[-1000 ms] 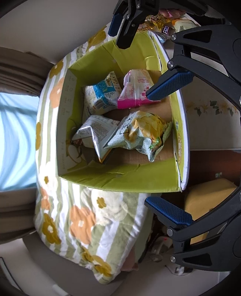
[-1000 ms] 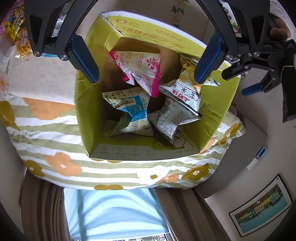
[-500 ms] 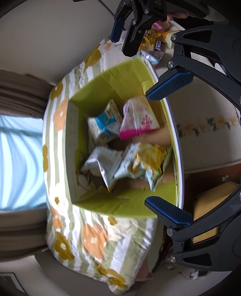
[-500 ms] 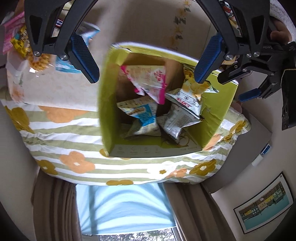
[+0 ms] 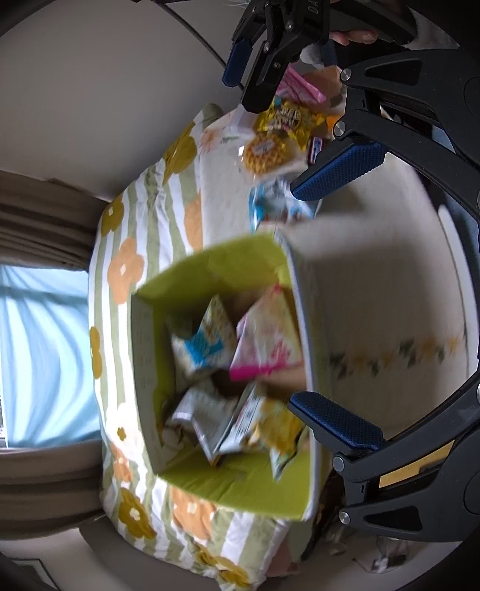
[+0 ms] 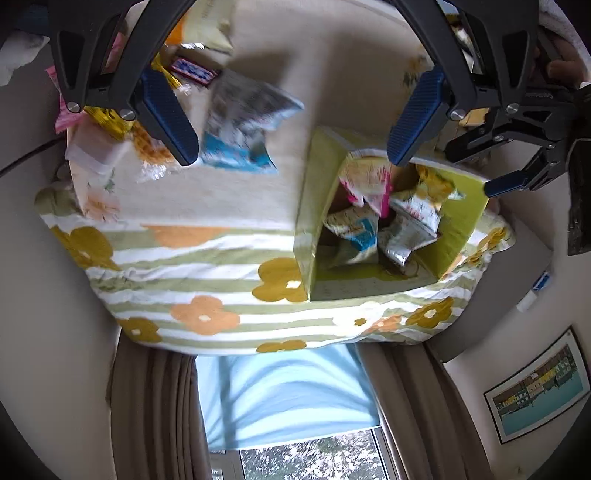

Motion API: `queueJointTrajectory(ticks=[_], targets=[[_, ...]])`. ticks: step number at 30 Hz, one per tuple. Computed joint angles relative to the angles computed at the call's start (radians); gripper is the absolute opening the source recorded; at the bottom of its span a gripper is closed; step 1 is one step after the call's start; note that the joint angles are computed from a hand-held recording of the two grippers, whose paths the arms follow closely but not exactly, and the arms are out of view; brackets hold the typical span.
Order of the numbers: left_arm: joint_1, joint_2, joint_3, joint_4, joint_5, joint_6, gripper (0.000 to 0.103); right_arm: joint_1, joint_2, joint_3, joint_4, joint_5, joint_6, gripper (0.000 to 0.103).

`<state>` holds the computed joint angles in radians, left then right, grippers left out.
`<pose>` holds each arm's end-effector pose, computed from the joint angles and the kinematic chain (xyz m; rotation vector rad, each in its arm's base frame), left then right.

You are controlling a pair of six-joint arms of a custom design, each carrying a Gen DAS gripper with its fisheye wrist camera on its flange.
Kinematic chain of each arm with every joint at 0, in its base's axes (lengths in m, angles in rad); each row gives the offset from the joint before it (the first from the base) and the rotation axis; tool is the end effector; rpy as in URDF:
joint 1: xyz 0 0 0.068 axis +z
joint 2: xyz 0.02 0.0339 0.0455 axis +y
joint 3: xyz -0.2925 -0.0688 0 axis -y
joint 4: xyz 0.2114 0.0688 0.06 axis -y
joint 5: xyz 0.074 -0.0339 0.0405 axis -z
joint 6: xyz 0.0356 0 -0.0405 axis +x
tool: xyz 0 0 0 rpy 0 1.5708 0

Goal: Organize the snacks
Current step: 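Move the left gripper back to the snack pile and grasp a cream-orange cake packet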

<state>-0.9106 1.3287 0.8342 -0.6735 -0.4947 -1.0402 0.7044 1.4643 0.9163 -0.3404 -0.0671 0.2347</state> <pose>0.1395 -0.1521 0.2531 -0.2920 2.4988 -0.0689 0.2040 0.1765 0.2604 -0.6157 2.4441 0.4804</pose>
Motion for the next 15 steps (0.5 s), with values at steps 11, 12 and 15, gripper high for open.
queueJointTrajectory(ticks=[11,12,15], targets=[[-0.267,0.422,0.331,-0.061,-0.025,-0.333,0.102,-0.456,-0.192,-0.169,-0.082,-0.235,-0.362,0.102],[-0.282,0.455,0.353,-0.049,-0.021,-0.354,0.102,-0.505,-0.185,-0.175,-0.085,-0.269,-0.398,0.102],[-0.321,0.577,0.452,-0.043,-0.004,-0.405,0.102,-0.640,-0.165,-0.195,-0.099,-0.357,-0.506,0.102]])
